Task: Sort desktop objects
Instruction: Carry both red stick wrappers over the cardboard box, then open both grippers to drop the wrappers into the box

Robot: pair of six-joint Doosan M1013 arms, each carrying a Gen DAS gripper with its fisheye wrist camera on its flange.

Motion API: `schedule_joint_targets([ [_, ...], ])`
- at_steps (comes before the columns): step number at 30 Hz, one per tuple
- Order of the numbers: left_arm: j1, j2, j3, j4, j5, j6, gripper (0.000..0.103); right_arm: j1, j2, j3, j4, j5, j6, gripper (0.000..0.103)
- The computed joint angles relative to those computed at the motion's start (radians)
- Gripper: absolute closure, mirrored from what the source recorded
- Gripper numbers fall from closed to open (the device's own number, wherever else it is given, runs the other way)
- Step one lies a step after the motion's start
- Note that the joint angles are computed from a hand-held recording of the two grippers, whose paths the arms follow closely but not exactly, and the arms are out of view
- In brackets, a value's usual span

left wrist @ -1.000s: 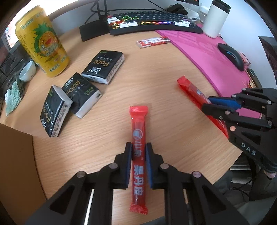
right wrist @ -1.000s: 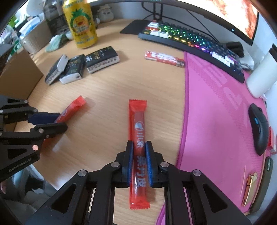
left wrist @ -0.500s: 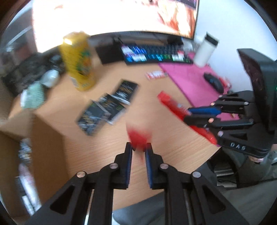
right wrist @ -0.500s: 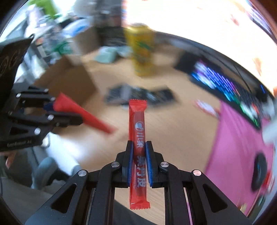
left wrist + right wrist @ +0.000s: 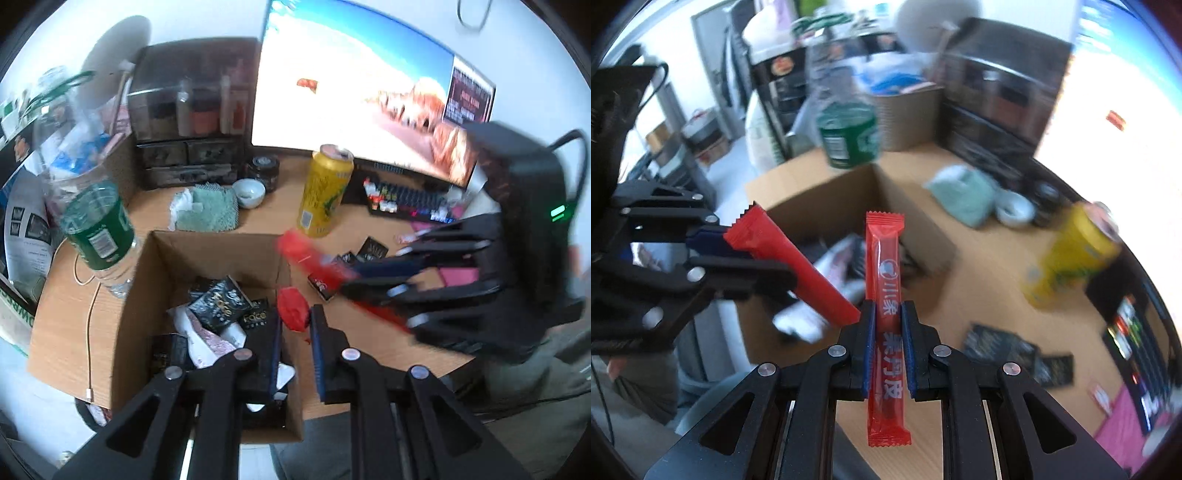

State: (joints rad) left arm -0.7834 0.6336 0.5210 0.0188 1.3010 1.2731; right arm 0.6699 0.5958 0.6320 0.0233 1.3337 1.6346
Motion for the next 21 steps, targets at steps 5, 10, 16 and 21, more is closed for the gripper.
schedule_joint_targets([
  [5, 0.050, -0.041, 0.094, -0.059, -0.063, -0.081, 0.077, 0.017, 0.129, -0.192, -0.013, 0.095, 0.000, 0.085],
  [10, 0.072, -0.049, 0.143, 0.047, -0.035, -0.216, 0.075, 0.014, 0.206, -0.317, 0.029, 0.166, 0.002, 0.085],
  [16, 0.058, -0.048, 0.144, 0.084, -0.030, -0.207, 0.057, 0.010, 0.137, -0.203, -0.003, 0.090, 0.023, 0.085],
  [21, 0.031, -0.014, 0.068, 0.067, -0.025, -0.151, 0.055, -0.010, 0.018, -0.020, -0.037, -0.014, 0.062, 0.085],
])
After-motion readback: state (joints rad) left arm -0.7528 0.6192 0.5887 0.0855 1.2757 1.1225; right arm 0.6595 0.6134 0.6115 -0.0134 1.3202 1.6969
